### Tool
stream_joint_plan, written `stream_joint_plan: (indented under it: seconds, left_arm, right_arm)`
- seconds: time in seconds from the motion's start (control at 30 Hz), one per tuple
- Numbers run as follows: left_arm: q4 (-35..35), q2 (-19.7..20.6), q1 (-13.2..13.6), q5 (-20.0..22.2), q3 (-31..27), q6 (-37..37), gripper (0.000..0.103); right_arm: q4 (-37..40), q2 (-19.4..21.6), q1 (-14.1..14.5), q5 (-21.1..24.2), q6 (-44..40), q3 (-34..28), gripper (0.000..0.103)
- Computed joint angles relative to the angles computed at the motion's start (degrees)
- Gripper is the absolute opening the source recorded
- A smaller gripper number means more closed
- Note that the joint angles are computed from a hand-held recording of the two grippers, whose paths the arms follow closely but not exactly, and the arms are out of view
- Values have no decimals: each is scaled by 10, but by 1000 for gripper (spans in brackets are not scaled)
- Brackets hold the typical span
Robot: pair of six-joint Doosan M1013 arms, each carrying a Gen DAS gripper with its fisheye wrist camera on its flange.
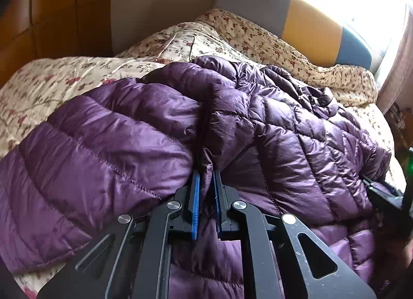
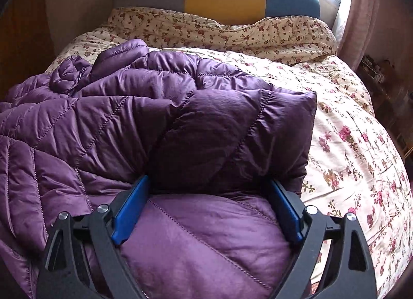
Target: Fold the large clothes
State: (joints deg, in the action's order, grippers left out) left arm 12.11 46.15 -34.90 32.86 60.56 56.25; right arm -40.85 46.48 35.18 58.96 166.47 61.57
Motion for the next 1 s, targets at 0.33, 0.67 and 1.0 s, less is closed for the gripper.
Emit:
stream_joint_plan:
  seconds: [0.33,0.67,1.0]
  left_arm:
    - [-25,-117,27,-90,187,-125,45]
    - [183,-246,87,-90,400,-555,45]
    - [288,-259,130,-134,441,-768,43]
  right_arm:
    - [-6,3,5,16,-4,-9,89]
    - [-8,2,5,14,-2,-6,89]
    - [-8,0,5,13,-2,-4,89]
